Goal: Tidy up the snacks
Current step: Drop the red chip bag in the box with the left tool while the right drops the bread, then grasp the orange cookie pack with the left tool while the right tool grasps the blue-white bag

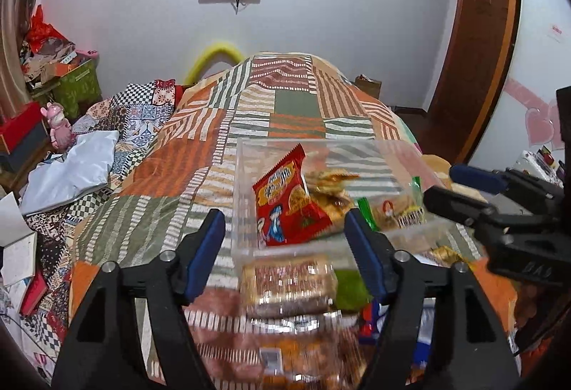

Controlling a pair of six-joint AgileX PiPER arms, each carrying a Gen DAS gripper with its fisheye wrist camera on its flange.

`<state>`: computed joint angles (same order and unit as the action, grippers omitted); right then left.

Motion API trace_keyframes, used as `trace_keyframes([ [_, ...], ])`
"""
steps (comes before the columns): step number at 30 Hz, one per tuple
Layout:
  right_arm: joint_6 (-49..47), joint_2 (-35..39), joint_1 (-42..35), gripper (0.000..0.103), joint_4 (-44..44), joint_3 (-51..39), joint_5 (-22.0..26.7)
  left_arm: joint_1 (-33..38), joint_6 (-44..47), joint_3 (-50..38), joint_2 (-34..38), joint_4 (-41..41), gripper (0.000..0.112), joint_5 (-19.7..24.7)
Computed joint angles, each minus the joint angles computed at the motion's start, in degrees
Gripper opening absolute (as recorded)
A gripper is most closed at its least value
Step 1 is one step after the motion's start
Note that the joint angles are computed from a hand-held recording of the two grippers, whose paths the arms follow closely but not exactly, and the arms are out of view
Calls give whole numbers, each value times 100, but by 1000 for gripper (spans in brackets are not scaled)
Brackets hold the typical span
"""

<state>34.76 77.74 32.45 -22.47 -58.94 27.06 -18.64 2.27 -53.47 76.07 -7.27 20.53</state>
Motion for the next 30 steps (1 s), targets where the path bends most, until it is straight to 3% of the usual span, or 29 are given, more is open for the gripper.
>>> trace_keyframes([
  [4, 563, -349, 290, 60, -460, 280, 113, 4, 52, 317, -397, -56, 81, 73],
  [8, 1065, -649, 544, 71, -865, 576, 173, -1, 93, 641, -758, -70, 82, 90],
  [14, 2090, -896, 1102, 71, -1712, 933, 317, -9, 88, 1064, -1028, -125, 83, 170],
  [21, 2309, -860, 1198, 71, -1648, 1295, 35, 48, 379, 1489, -965, -497, 83, 149],
  [30, 1658, -558, 909, 71, -701, 1542, -510, 268, 1339, 1828, -682, -1444, 83, 67],
])
